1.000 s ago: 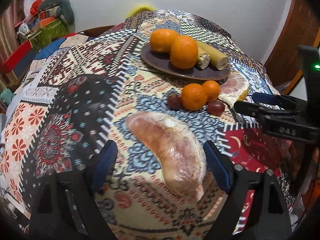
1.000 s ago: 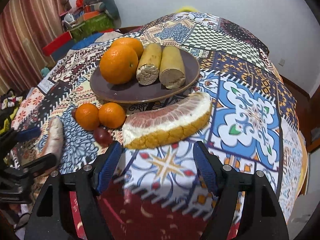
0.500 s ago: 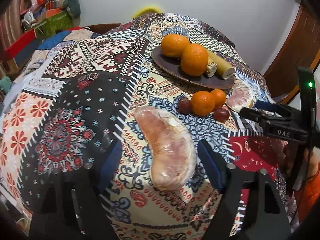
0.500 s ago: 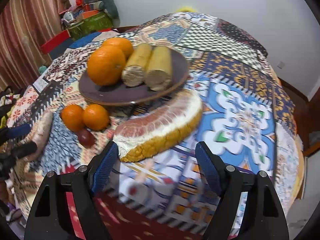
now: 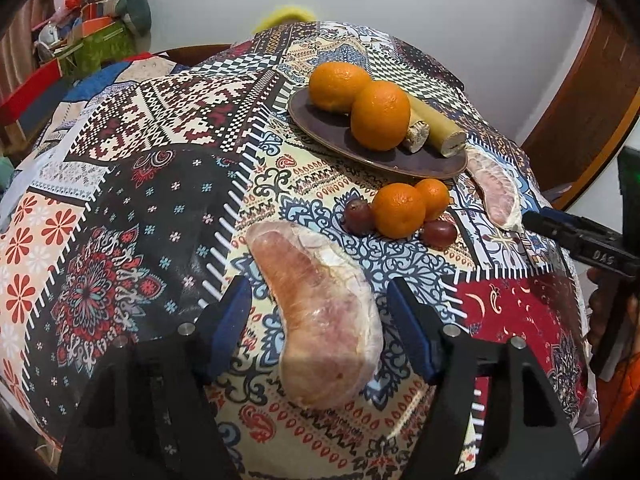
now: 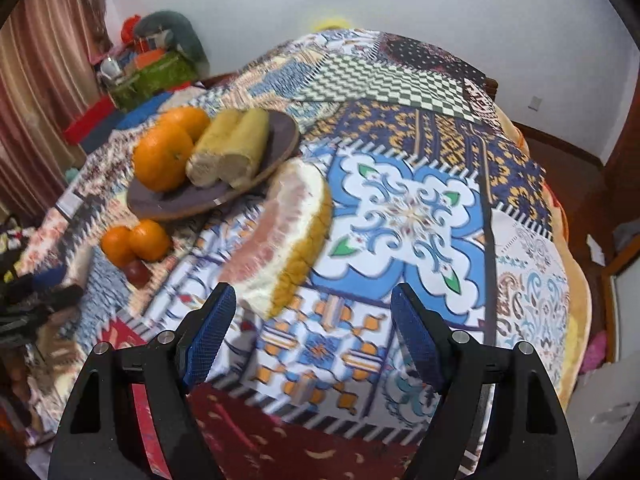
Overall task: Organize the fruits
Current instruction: 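Grasp a pomelo segment with the left tool while the right tool grasps another segment, then carry both pomelo segments onto the purple plate with the left and right tools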
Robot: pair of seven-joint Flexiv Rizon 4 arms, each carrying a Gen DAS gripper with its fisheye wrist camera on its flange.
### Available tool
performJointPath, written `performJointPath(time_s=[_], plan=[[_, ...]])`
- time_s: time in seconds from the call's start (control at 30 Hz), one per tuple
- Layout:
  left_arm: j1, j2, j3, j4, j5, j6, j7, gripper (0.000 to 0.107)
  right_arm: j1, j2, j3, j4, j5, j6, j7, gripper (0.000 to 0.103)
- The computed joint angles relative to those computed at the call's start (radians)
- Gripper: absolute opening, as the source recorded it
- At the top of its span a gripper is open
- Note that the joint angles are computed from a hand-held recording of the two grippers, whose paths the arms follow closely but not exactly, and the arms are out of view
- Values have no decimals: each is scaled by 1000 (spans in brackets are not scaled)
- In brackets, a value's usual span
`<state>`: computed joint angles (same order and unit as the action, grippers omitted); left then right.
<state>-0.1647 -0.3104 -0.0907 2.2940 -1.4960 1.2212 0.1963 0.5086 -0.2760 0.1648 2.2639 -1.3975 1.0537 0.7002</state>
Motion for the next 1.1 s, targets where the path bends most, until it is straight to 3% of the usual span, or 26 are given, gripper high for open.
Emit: performJointPath(time_s=[0.07,0.17,0.47,0.57,0.63,0.7,0.83,1.1], plan=[[-6,-5,-4,-5,-12,10,0,66,1,-9,-6,-20,-4,-8,-3,77],[-14,-10,-5,-12,-26,24,0,53,-7,-37,-23,-56,-15,5,-10,77],[14,-22,-8,-28,16,-22,-31,52,-1,-117,-51,-119,91,13,-133,77],[15,-32,-12,-42,15,-20,-41,50,15,-118,-56,-121,127,-15,-190,64],[18,-37,-13,-50,24,-27,-58,48,12,-111,-71,-107,85,14,-164,61],[24,-40,-14,-57,37,-38,-79,47,12,-102,-69,-98,69,15,-160,51],[33,-33,-16,-56,49,-50,-89,44,19,-93,-60,-91,64,-7,-159,49],[36,6,-9,-46,48,-75,-81,25,3,-51,-41,-51,-15,-2,-69,48]])
